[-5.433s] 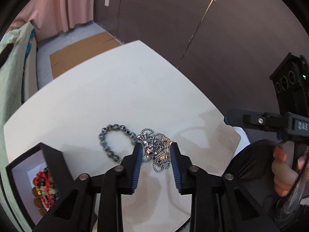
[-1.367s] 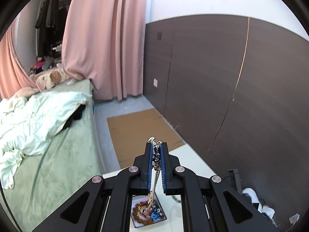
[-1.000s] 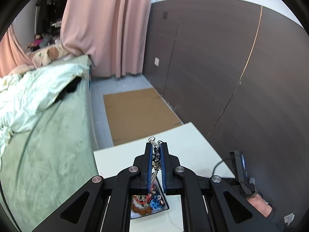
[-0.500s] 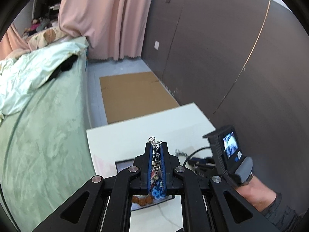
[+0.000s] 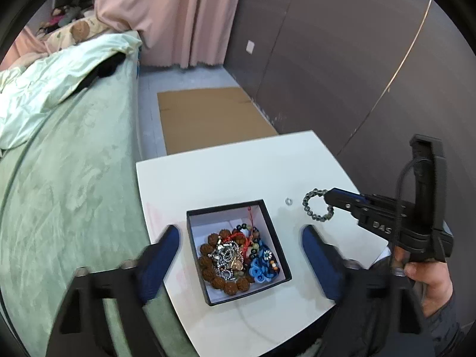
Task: Organize jewelry
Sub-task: 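Open the left gripper over the box while the right lifts the grey stone bracelet, then lower the grey stone bracelet into the box and open the right gripper, then move the right gripper to the small silver ring and grasp it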
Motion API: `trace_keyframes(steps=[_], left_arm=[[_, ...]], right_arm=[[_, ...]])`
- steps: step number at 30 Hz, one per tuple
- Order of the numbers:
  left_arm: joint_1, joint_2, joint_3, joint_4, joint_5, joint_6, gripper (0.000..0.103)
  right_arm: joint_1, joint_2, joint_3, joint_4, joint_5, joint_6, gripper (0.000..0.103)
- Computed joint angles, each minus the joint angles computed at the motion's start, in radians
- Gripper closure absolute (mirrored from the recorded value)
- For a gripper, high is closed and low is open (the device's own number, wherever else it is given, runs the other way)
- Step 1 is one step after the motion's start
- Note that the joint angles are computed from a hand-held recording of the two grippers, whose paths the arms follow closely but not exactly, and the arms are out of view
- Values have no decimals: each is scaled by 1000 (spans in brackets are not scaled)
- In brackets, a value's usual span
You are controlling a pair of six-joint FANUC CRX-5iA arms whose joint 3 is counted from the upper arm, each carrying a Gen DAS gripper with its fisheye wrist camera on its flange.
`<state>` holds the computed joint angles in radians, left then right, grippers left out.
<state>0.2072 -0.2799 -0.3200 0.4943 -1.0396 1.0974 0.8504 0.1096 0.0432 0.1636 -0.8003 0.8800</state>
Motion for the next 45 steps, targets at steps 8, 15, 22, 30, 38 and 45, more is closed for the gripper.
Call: trace_keyframes(steps=[8, 15, 22, 30, 38, 45], left_arm=[[36, -13, -20, -29, 3, 25, 13], [84, -60, -49, -41, 16, 34, 12], [129, -116, -68, -53, 7, 10, 12], [156, -194, -121, -29, 31, -47, 12], [84, -245, -158, -69, 123, -50, 12], [54, -250, -171, -61, 152, -45, 12]], right_arm=[[41, -6, 18, -26, 55, -2, 93], [71, 20, 59, -62, 71, 32, 93], [75, 78, 150, -159, 24, 95, 93], [82, 50, 114, -133, 50, 45, 38], [71, -16, 16, -52, 113, -52, 38], [68, -77, -110, 205, 149, -239, 38]])
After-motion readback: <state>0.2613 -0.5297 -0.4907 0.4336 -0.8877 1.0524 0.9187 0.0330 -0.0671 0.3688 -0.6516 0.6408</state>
